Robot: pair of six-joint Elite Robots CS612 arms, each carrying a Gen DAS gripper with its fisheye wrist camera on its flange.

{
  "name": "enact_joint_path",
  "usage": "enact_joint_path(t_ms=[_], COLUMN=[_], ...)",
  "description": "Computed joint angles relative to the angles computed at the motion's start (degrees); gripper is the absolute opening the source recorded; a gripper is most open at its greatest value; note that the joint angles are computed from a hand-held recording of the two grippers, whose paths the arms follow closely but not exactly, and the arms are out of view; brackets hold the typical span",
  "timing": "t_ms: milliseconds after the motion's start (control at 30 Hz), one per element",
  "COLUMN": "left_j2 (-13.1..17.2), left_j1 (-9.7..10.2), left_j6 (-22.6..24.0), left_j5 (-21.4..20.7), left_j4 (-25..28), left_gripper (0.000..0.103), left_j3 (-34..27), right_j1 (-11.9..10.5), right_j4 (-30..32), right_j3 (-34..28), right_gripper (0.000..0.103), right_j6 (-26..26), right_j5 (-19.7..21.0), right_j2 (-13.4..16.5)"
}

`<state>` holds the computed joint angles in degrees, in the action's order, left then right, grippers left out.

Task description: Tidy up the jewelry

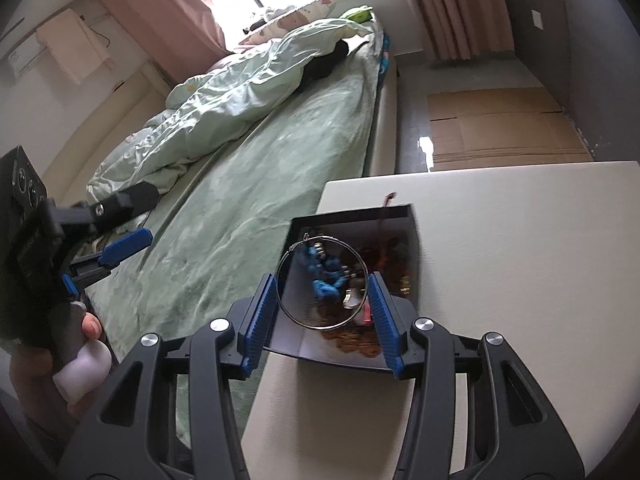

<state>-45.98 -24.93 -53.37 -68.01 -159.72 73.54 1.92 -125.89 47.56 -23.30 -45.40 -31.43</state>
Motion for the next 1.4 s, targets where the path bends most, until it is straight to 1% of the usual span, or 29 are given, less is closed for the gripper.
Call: enact_joint_path(t_ms=[100, 133, 167, 200, 233, 333, 400, 500, 667, 700, 800, 867, 933, 1033, 1100, 1200, 1300, 1400], left_j2=[-0.2, -0.2, -0.3, -0.3, -0.4, -0.7, -0.9, -1.4, -2.0, -2.1, -2.1, -2.2, -2.3, -2.6, -2.7, -3.1, -3.8, -4.4], left_j1=[0.11, 0.14, 0.12, 0.08, 0.05, -0.17, -0.38, -0.74, -1.83, -2.05, -2.63, -3.19, -3.63, -4.43, -5.00, -6.15, -7.16, -7.86], left_j6=[-0.1, 0.2, 0.4, 0.7, 0.9, 1.3, 1.6, 2.7, 6.4, 7.0, 8.5, 10.3, 10.9, 12.0, 13.1, 14.9, 16.1, 16.4], left_j5=[-0.5, -0.7, -0.8, -0.9, -1.0, -1.2, -1.2, -1.4, -0.5, -0.9, -1.1, -0.9, -0.9, 0.4, 1.2, 3.7, 6.1, 8.2], left_j4=[-0.3, -0.3, -0.3, -0.3, -0.4, -0.7, -0.8, -1.3, -0.7, -0.8, 0.7, 0.3, 0.1, 0.2, 0.0, -2.6, -4.9, -6.4], left_gripper=[0.095, 0.095, 0.095, 0.095, 0.095, 0.095, 0.095, 0.095, 0.095, 0.095, 0.095, 0.095, 0.095, 0.095, 0.095, 0.095, 0.095, 0.095], left_j3=[0.3, 0.3, 0.3, 0.3, 0.4, 0.7, 0.9, 1.2, 0.9, 0.8, 0.2, 0.1, 0.2, 0.4, 0.6, 1.9, 3.5, 5.0], right_j1=[0.5, 0.6, 0.6, 0.5, 0.3, -0.3, -0.9, -1.8, -3.0, -3.2, -3.8, -4.1, -4.4, -4.9, -5.2, -5.7, -6.0, -6.1], right_j4=[2.0, 3.6, 4.2, 2.9, 0.8, 0.3, -1.4, -2.5, -4.2, -4.3, -5.4, -6.8, -7.5, -10.3, -12.4, -15.8, -19.4, -22.0], right_j3=[-0.1, -0.4, -0.7, -0.2, 0.6, 0.8, 1.7, 2.8, 4.4, 4.7, 5.9, 7.1, 8.2, 10.5, 12.3, 14.8, 17.8, 20.4], right_gripper=[0.051, 0.058, 0.073, 0.079, 0.083, 0.083, 0.083, 0.083, 0.087, 0.087, 0.092, 0.094, 0.095, 0.099, 0.099, 0.099, 0.099, 0.099], right_j6=[-1.8, -2.6, -2.6, -1.5, -0.2, 1.2, 2.6, 3.4, 5.3, 5.4, 5.8, 5.6, 4.7, 4.4, 4.4, 5.1, 4.9, 5.3], right_j5=[0.3, 0.7, 1.0, 0.8, 0.9, 2.0, 2.0, 2.4, 0.4, 0.1, -1.1, -2.8, -3.6, -5.8, -6.9, -7.3, -8.7, -9.3], right_j2=[-0.2, -0.1, 0.0, -0.2, -0.5, -0.8, -1.4, -2.4, -4.0, -4.3, -5.2, -6.1, -6.9, -8.3, -9.3, -10.5, -12.0, -13.2])
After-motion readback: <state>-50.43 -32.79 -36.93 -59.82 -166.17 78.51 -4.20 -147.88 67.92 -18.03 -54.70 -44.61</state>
